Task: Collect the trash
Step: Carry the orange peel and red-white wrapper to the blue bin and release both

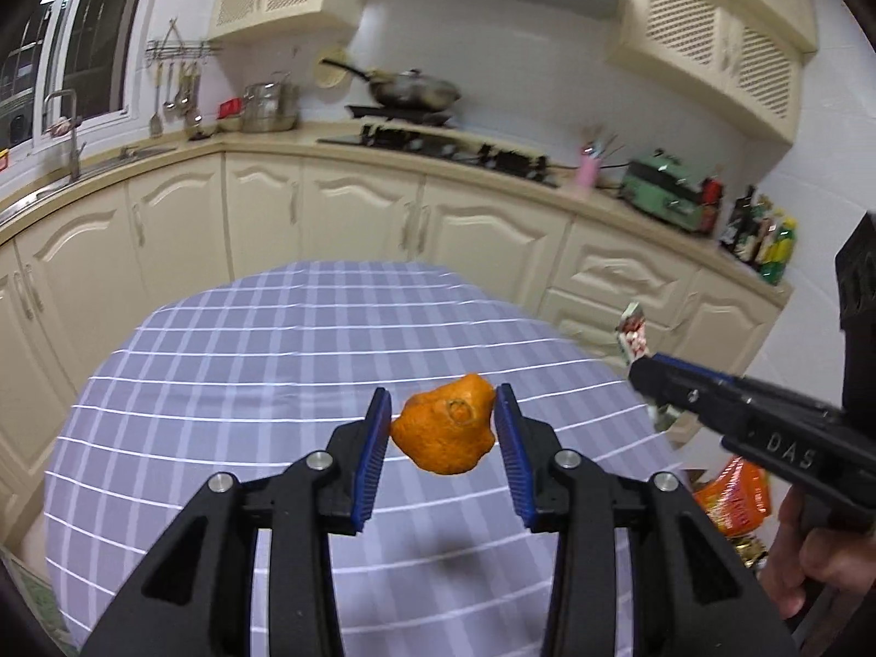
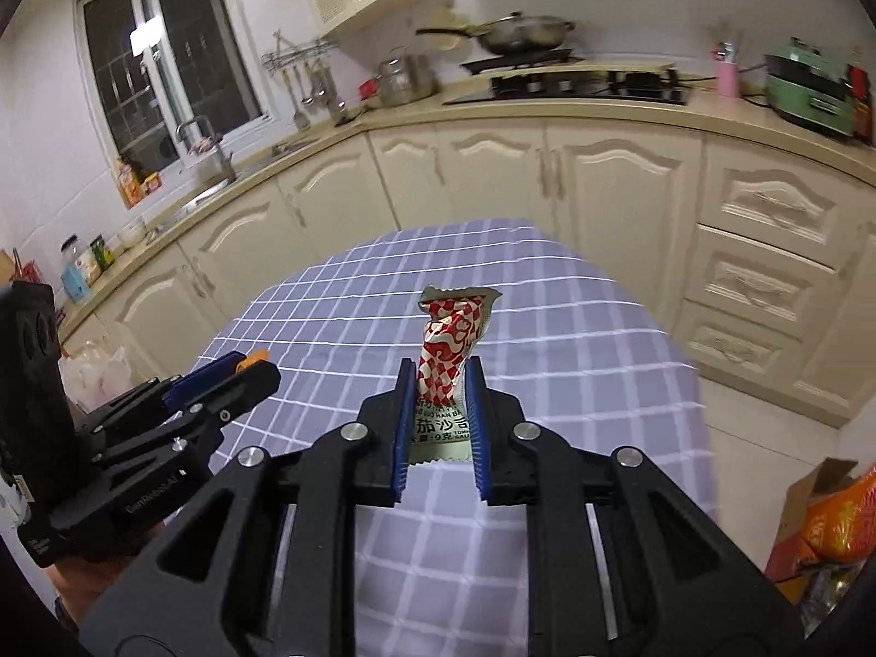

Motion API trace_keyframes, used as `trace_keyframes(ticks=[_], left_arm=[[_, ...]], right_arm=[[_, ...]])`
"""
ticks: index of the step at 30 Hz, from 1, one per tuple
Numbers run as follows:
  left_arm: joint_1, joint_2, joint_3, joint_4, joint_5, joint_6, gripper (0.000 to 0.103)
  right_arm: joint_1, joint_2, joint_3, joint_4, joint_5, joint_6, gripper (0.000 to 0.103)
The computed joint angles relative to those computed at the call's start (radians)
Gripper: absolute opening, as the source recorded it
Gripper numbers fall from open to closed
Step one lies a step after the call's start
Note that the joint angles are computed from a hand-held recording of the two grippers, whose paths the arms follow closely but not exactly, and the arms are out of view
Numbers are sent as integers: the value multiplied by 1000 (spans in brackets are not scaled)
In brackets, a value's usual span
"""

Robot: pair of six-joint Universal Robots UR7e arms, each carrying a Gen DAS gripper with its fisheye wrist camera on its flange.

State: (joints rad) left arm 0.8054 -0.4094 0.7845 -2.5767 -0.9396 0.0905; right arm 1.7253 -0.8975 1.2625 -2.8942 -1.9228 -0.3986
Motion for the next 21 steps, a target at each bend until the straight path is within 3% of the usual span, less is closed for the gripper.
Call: trace_keyframes(ticks=[10,21], left_arm=[[-91,79,-37,47,-70,-7,38],[-149,240,-201,186,-188,4,38]], right_arm=[[-61,-219,229,-146,-35,31,18],[-220,-431,410,-208,-85,133,18]])
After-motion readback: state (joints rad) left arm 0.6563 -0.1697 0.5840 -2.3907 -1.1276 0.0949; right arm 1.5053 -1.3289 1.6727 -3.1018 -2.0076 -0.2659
